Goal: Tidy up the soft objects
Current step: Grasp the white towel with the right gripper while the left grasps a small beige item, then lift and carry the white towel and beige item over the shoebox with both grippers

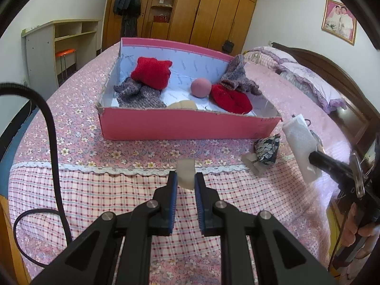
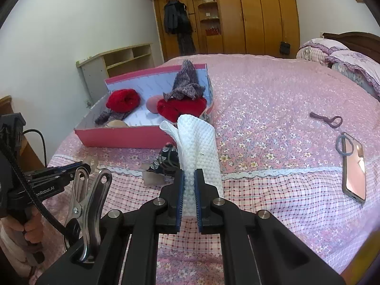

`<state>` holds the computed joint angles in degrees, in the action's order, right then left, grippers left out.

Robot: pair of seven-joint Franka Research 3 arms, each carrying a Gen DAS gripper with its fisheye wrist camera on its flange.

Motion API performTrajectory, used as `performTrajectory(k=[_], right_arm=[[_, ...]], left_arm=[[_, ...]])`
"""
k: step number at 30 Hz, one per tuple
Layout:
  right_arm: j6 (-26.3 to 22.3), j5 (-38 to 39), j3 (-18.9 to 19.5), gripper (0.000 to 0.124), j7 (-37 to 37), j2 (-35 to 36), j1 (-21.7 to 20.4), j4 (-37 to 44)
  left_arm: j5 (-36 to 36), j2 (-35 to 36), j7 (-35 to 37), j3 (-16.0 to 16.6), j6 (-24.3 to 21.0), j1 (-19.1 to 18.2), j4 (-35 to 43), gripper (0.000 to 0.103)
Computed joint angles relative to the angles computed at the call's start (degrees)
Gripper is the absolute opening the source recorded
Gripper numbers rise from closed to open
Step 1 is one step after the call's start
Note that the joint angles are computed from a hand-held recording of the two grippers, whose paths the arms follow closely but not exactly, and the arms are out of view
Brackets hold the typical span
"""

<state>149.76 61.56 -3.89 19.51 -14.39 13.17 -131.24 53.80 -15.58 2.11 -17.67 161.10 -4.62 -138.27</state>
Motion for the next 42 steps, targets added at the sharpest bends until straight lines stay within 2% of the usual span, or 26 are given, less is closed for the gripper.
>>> performTrajectory(k=[11,18,32,42], right_arm=[[-1.37,0.96,-0.38,0.010,-1.67,-3.08,0.89,-1.18],[-1.92,1.21,-0.46,0.010,-2.64,-3.61,1.65,-1.21],[-1.83,1.07,-0.16,0.010,-3.38,-2.85,2.00,-0.42],[-1.77,1.10,0.32,0.010,-3.65,-2.11,2.38,0.40]], left_arm=[[-0.38,-3.58,0.44,-0.33,0.27,0.56,-1.40,0.015],[-0.30,-4.74,1.74,-0.70,-0.23,2.33,-0.11,0.015],[0.20,-3.44,3.78,-0.08,-1.18,3.94,2.93,0.015],[0.27,-0.46,6.05,1.28,-2.70,3.80,6.35,0.015]])
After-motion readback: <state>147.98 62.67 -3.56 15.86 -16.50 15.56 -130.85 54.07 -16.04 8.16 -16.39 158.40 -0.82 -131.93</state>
